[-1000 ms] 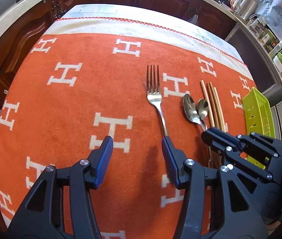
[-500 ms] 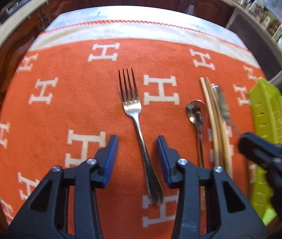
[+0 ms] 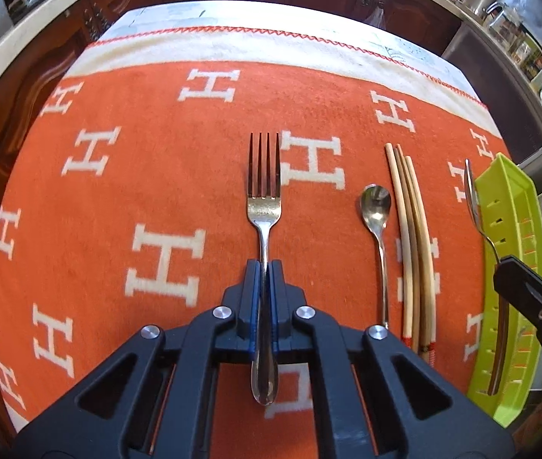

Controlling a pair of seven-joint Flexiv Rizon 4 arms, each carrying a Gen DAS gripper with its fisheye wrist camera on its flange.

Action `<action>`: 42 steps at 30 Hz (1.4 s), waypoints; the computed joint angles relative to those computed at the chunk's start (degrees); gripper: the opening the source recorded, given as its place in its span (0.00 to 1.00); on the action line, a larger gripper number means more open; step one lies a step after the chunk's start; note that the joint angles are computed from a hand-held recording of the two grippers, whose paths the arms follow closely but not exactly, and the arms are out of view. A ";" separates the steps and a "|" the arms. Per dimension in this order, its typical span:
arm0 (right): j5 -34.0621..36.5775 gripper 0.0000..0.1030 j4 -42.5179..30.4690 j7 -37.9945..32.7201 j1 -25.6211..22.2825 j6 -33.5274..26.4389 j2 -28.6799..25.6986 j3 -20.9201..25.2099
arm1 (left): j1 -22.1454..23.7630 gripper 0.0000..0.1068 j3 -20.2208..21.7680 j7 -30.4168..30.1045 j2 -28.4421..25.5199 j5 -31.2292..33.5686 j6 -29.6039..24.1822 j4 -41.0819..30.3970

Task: Organize utensils
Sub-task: 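Carry the spoon and fork into the green tray and open both tools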

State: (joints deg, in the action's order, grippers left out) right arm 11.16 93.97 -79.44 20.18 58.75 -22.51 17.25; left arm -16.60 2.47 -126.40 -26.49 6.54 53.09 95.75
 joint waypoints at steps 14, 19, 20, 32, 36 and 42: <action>4.58 0.06 6.28 0.72 -1.99 2.82 7.80 0.05 | -0.34 0.02 -3.08 2.14 9.03 -2.90 5.58 7.59; 6.87 0.06 10.41 0.75 -3.24 4.04 12.87 -0.99 | -1.23 0.02 -5.16 5.11 10.00 -4.31 5.80 6.15; 7.14 0.06 11.23 0.81 -3.50 4.15 13.91 -1.37 | -1.60 0.02 -5.54 5.57 9.90 -4.54 5.69 5.57; 8.29 0.06 19.28 1.12 -6.64 3.94 20.97 -6.75 | -7.00 0.02 -8.04 11.11 2.82 -7.02 0.49 -7.09; 10.55 0.06 18.19 -0.67 -7.33 3.26 18.59 -7.22 | -8.12 0.02 -7.65 11.40 0.92 -7.11 -1.02 -10.08; 16.02 0.06 12.03 -5.51 -9.35 0.00 11.95 -6.18 | -8.68 0.02 -7.13 11.77 -0.90 -7.27 -2.52 -12.73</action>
